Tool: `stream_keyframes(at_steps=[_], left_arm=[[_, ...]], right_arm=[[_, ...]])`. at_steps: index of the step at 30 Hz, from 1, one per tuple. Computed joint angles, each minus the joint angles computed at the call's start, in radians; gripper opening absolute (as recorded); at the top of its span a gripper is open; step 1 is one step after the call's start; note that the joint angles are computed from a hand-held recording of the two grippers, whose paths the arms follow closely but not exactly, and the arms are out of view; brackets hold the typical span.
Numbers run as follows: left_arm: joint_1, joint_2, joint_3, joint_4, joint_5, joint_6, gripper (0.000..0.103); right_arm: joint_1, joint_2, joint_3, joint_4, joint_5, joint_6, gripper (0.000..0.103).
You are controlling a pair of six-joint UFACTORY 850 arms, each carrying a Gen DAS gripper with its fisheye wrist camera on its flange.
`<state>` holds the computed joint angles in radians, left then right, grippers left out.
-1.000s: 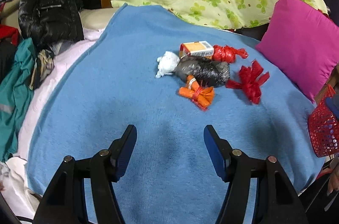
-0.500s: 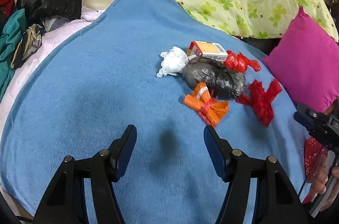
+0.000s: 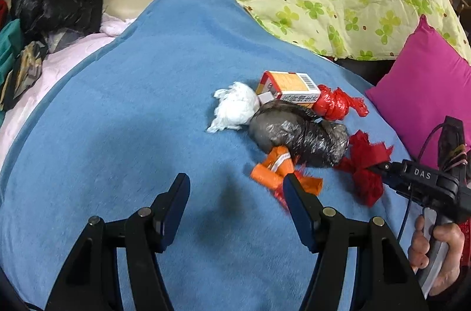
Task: Collect trash
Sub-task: 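Return both tools to the pile and grasp the red ribbon with the right tool, then grasp the black plastic bag with the left tool while the right holds the red ribbon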
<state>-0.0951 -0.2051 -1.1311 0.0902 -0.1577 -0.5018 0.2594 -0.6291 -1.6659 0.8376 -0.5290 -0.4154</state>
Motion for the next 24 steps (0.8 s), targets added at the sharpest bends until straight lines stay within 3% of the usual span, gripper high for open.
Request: stream_keyframes(at_steps=[5, 11, 16, 19, 24], left_arm=[[-0.009, -0.045, -0.053, -0.214, 0.025, 0.231, 0.067], [-0.014, -0.109, -0.127, -0.453, 0.018, 0.462, 0.074], [-0.003, -0.174, -0.211, -0.781, -0.067, 0.733, 0.075], [0.004, -0.210, -0.256, -0.832, -0.116, 0.739, 0.076], [0.031, -0.263, -0.309, -1.093, -0.210, 0.868, 0.076]], right_arm=[[-0.014, 0.033, 0.035, 0.059, 0.008, -0.062, 0.029], [-0.037, 0.061, 0.073, 0.104, -0.012, -0.085, 0.029], [-0.050, 0.082, 0.099, 0.095, -0.011, -0.093, 0.029], [-0.064, 0.095, 0.117, 0.113, -0.006, -0.117, 0.029], [-0.081, 0.109, 0.140, 0.121, -0.013, -0.126, 0.029]])
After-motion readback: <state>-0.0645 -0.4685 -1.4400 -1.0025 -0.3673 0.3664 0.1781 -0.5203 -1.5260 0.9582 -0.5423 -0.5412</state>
